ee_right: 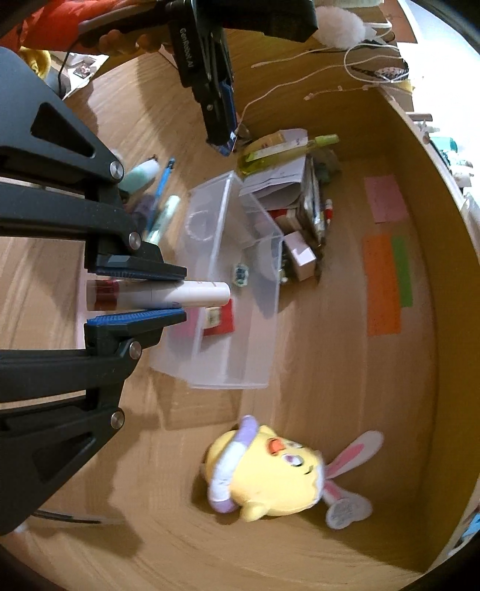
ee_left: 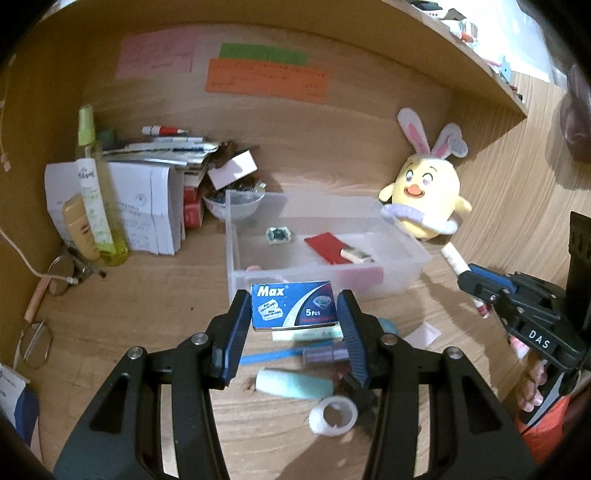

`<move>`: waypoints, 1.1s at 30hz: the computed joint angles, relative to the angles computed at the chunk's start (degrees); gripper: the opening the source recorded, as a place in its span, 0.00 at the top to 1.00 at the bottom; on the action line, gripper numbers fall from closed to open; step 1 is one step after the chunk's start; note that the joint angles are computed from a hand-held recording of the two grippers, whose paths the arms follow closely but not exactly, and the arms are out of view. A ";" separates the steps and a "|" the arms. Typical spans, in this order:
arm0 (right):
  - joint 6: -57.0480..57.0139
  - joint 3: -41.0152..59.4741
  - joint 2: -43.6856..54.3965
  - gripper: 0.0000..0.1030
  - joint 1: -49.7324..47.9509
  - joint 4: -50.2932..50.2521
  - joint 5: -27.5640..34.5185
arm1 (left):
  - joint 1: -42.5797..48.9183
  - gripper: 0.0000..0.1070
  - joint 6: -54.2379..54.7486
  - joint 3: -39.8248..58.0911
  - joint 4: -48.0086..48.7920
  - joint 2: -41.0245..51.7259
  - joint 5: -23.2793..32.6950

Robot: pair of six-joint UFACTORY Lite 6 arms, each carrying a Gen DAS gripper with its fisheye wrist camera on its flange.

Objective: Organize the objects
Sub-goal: 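Grasp the white tube with the right tool while the left tool grasps the blue Max box, then carry the white tube with the right tool while the left tool carries the Max box over the bin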

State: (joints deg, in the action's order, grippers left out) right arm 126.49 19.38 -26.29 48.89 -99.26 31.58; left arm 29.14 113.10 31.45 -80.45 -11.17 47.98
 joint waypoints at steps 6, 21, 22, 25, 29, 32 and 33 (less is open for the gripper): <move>0.81 3.43 1.98 0.86 -2.27 -4.63 -0.66 | -3.27 0.55 -0.92 2.12 -2.08 0.07 -1.03; 7.22 15.16 11.75 0.86 -12.96 -19.68 -8.02 | -11.72 0.55 -3.55 8.38 -6.05 2.29 -5.77; 7.24 15.92 12.48 0.86 -13.40 -20.01 -8.04 | -12.44 0.55 -3.70 8.92 -6.44 2.49 -6.30; 8.80 18.00 14.42 0.86 -15.57 -22.58 -9.42 | -14.26 0.55 -3.76 10.24 -7.56 3.31 -7.86; 11.40 20.95 17.95 0.86 -18.83 -25.92 -11.54 | -17.41 0.55 -4.14 12.89 -8.71 6.24 -11.08; 16.38 22.58 20.93 0.86 -21.46 -30.99 -13.12 | -19.70 0.55 -3.53 14.41 -9.94 9.00 -13.67; 18.29 23.01 21.86 0.86 -22.24 -32.85 -13.59 | -20.45 0.55 -3.39 15.00 -10.32 10.11 -14.54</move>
